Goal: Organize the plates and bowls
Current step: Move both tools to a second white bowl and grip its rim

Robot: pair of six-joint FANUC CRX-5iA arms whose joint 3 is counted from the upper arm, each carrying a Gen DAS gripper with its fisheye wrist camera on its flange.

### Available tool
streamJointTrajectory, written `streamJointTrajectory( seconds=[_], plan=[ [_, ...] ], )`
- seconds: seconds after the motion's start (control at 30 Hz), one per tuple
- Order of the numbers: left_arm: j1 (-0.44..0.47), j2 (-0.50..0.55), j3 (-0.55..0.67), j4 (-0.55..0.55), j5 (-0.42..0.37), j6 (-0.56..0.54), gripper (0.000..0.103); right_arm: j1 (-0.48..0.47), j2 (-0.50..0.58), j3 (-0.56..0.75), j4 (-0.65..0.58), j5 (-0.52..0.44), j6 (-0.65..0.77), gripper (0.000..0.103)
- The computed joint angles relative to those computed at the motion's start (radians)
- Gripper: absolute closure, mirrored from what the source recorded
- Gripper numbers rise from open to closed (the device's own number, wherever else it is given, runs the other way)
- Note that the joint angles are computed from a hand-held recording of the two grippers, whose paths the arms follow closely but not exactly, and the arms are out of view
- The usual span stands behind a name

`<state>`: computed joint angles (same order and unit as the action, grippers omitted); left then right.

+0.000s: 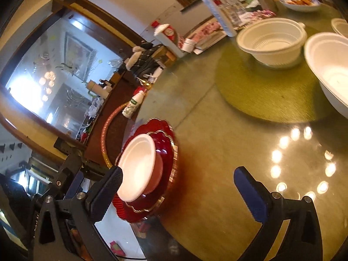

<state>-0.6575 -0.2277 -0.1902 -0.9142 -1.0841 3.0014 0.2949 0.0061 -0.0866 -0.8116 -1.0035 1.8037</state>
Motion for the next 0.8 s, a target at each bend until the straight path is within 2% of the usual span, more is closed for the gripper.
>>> streamJointTrajectory(
  seconds=[0.27, 0.37, 0.5, 0.7, 0.8],
  plan=[
    [0.045, 0.059, 0.031, 0.124, 0.072, -0.126, 0.017, -0.033, -0.045, -0.055, 0.086, -0.031, 0.016, 0.000],
    [0.095, 0.090, 0.039, 0.239, 0.143, -0.239, 0.017, -0.077, -0.059, -0.060, 0.084, -0.047, 0.029, 0.000],
    [0.191, 0.153, 0.038, 0.493, 0.255, -0.442, 0.017, -0.145, -0.076, -0.065, 0.085, -0.051, 0.024, 0.000],
    [0.248, 0.268, 0.099, 0.710, 0.313, -0.577, 0.017, -0.267, -0.077, -0.056, 0.105, -0.009, -0.068, 0.000],
    [0.246, 0.331, 0.152, 0.755, 0.334, -0.603, 0.017, -0.314, -0.045, -0.026, 0.112, 0.003, -0.119, 0.000]
  ],
)
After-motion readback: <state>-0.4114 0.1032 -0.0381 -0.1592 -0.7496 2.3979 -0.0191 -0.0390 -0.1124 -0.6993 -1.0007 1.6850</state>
